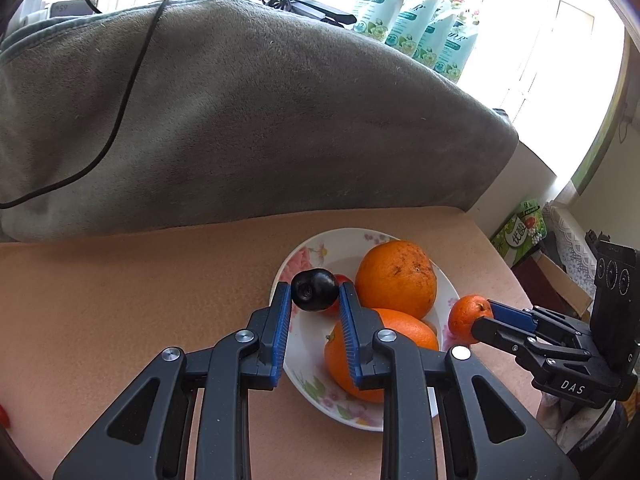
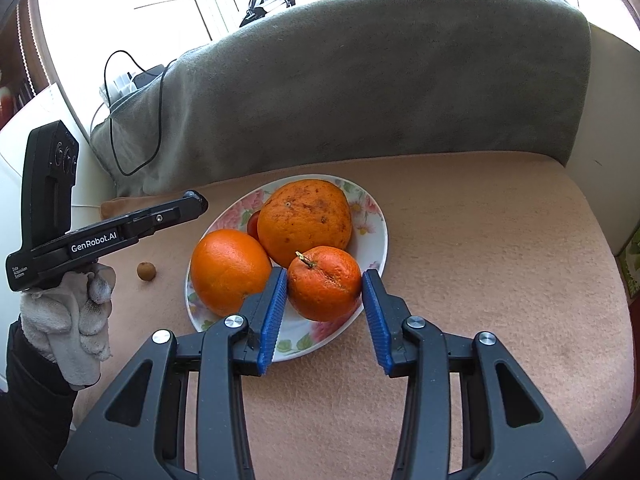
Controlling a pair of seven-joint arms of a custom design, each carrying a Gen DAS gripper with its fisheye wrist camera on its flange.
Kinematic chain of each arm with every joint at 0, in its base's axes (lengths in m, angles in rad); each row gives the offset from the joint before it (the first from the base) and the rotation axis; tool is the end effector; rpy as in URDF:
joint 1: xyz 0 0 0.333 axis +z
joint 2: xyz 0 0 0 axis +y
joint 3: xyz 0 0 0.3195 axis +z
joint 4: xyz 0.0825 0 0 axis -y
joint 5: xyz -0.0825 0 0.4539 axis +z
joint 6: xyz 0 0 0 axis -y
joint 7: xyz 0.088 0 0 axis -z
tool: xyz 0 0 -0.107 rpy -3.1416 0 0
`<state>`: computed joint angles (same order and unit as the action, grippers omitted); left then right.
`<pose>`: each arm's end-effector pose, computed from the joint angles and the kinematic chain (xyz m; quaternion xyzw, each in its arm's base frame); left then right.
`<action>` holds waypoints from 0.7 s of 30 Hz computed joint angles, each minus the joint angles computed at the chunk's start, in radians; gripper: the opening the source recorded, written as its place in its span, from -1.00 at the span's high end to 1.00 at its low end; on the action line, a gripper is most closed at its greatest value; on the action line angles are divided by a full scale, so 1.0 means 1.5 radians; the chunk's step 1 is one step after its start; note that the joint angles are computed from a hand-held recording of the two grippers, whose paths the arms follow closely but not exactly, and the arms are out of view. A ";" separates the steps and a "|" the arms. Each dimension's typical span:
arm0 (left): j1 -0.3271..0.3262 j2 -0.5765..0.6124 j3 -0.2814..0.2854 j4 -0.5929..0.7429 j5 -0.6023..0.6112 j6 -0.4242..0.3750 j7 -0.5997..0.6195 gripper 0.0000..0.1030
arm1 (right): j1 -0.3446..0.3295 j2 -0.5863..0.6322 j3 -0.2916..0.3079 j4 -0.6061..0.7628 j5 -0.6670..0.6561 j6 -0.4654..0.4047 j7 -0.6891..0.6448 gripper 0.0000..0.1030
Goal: Organize fruits
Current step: 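Carry the plum with the left tool onto the plate while the right tool places the mandarin, then withdraw the left tool toward a mandarin while the right tool moves toward a brown fruit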
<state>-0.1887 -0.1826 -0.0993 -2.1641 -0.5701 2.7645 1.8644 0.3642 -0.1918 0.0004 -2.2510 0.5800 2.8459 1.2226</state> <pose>0.5882 -0.1532 0.5365 -0.5976 0.6875 -0.3920 0.1288 0.5648 0.1845 0.5013 -0.7131 0.5689 -0.1280 0.3893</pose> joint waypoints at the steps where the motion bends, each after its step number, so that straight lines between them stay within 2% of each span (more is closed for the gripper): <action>1: 0.000 0.001 0.000 0.001 -0.001 -0.001 0.000 0.55 | -0.001 0.000 0.001 0.000 -0.002 0.000 0.001 0.21; 4: -0.001 0.000 0.001 0.002 -0.001 -0.002 0.003 0.40 | 0.000 -0.001 0.002 -0.001 -0.002 0.006 -0.002 0.17; 6: 0.000 -0.001 0.001 0.001 -0.002 -0.001 0.004 0.29 | -0.002 -0.002 0.006 -0.002 -0.015 0.011 0.006 -0.17; 10: 0.003 -0.008 -0.001 -0.005 0.010 0.006 -0.009 0.28 | 0.001 -0.004 0.004 -0.002 -0.021 0.018 0.008 -0.20; 12: 0.003 -0.012 -0.001 -0.009 0.017 0.010 -0.014 0.10 | 0.001 -0.005 0.006 -0.002 -0.028 0.017 0.014 -0.25; 16: 0.001 -0.021 0.001 -0.017 0.025 0.016 -0.025 -0.09 | 0.005 -0.010 0.006 -0.007 -0.034 0.025 0.020 -0.46; 18: 0.003 -0.026 0.000 -0.023 0.036 0.020 -0.039 -0.26 | 0.006 -0.014 0.006 -0.010 -0.038 0.024 0.025 -0.53; 21: 0.001 -0.034 0.003 -0.030 0.046 0.022 -0.050 -0.34 | 0.011 -0.020 0.002 -0.014 -0.035 0.024 0.024 -0.68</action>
<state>-0.1873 -0.2342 -0.0954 -2.2086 -0.5018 2.7971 1.7895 0.3810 -0.2220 0.0038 -2.2727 0.5277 2.8821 1.2587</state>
